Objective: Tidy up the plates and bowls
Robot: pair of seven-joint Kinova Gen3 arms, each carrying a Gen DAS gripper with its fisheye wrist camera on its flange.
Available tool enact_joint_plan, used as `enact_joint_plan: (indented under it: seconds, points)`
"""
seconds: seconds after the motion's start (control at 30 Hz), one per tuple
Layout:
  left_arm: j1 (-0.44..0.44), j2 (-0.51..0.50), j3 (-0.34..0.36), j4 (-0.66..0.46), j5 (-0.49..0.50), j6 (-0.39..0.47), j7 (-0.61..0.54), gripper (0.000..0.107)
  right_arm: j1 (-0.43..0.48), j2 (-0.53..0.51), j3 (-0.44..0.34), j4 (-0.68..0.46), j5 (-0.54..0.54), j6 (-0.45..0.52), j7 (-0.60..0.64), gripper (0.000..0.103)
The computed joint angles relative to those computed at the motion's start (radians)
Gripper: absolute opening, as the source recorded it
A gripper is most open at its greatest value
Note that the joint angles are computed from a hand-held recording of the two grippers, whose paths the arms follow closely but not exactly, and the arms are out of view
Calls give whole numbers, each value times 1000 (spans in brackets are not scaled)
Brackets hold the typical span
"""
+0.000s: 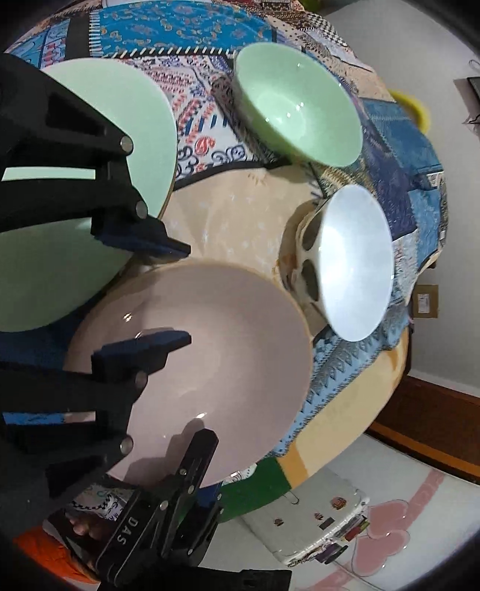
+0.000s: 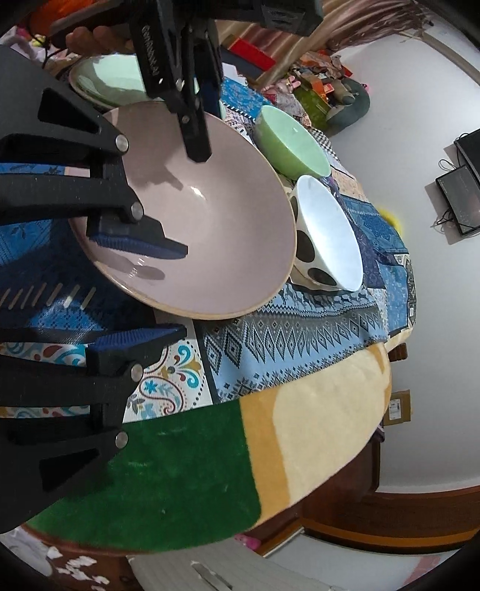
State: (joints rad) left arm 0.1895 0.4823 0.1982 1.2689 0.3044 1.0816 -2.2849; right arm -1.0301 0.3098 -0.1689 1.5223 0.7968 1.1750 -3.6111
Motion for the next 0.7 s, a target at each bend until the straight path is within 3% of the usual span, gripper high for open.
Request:
enact_joint_plan:
  seconds: [0.1, 0.3, 0.7]
  points:
    - [8, 17, -1, -14, -5, 23, 14, 28, 12, -1, -10, 9, 4, -27, -6, 22]
    - [5, 16, -1, -21, 2, 39, 36, 28, -4, 3, 4, -10, -1, -3, -5, 22]
    - [-88, -74, 10, 26, 117, 72, -50, 28, -67, 33, 9, -150, 41, 167, 52, 22]
